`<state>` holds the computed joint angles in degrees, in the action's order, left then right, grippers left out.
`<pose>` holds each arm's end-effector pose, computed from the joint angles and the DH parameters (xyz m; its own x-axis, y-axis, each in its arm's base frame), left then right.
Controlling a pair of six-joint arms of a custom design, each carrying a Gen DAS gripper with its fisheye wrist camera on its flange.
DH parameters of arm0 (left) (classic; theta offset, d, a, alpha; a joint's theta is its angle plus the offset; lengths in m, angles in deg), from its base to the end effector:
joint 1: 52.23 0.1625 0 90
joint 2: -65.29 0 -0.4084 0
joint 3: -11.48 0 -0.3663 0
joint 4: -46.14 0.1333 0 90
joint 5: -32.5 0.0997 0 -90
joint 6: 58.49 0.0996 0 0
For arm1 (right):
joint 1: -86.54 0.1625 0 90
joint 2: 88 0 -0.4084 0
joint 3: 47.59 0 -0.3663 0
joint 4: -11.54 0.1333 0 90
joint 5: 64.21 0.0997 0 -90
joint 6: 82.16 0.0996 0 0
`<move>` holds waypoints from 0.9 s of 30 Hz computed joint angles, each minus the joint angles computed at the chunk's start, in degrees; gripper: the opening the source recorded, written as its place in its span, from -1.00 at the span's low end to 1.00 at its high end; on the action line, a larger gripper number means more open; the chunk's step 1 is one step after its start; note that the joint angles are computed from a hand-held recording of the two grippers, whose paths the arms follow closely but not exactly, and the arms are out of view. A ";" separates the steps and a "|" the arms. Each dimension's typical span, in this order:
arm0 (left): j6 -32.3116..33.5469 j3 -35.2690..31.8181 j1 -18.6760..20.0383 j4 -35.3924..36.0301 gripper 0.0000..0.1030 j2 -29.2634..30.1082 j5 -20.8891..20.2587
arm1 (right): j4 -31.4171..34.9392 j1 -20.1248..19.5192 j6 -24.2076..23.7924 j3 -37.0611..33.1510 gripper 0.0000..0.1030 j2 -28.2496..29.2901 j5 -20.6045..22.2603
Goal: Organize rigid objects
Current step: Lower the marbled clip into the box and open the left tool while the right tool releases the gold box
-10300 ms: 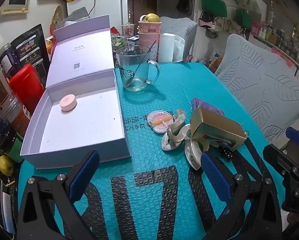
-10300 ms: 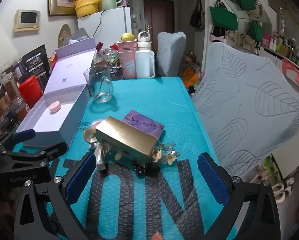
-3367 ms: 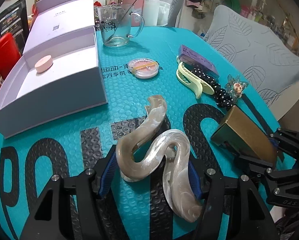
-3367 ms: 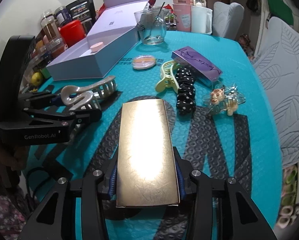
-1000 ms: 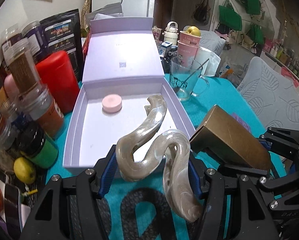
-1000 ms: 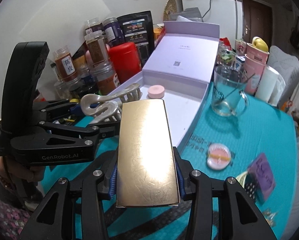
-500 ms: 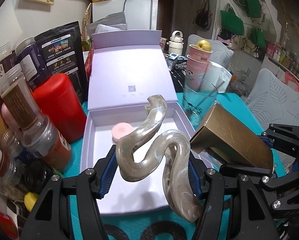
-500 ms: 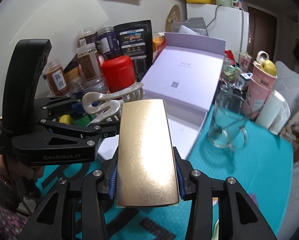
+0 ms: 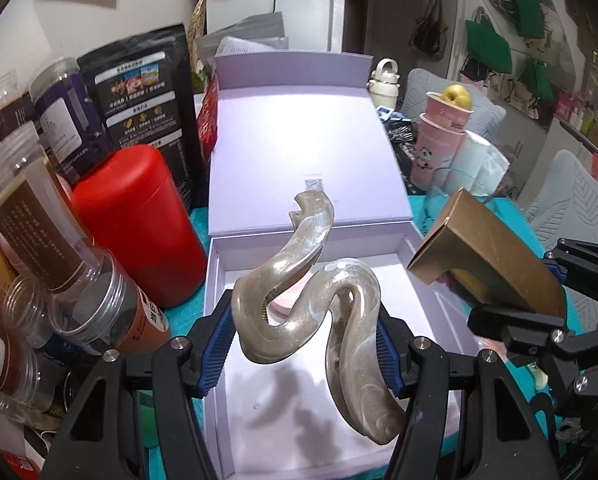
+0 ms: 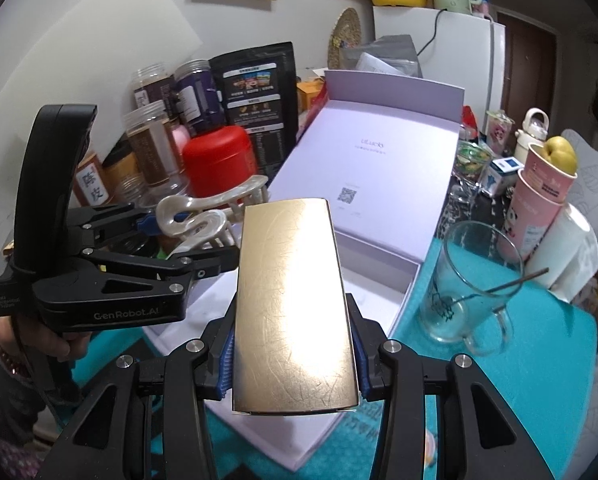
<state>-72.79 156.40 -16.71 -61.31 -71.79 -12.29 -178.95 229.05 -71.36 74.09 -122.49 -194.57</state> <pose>-0.0230 -0.2670 0.3381 -0.6883 0.3475 -0.6368 0.6527 0.6797 -0.3346 0.4141 -0.2309 -0.0230 -0.7164 -0.3938 0.5759 -0.6494 0.6781 -0.3441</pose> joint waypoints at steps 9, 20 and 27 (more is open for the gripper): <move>7.43 1.23 8.28 -13.15 0.19 8.75 -1.21 | -0.08 -3.49 -0.30 -1.84 -0.14 2.44 -0.76; 11.24 1.94 12.51 -19.80 0.19 15.05 -1.08 | 1.60 -5.31 0.14 -3.24 -0.14 4.84 -0.94; 11.74 2.60 13.77 -20.95 0.19 17.65 -1.06 | 2.81 -5.71 2.06 -3.79 -0.14 6.40 -1.97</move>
<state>-61.05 159.00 -2.95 -82.27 -54.14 -13.35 -176.14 223.34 -69.30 70.30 -116.09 -196.54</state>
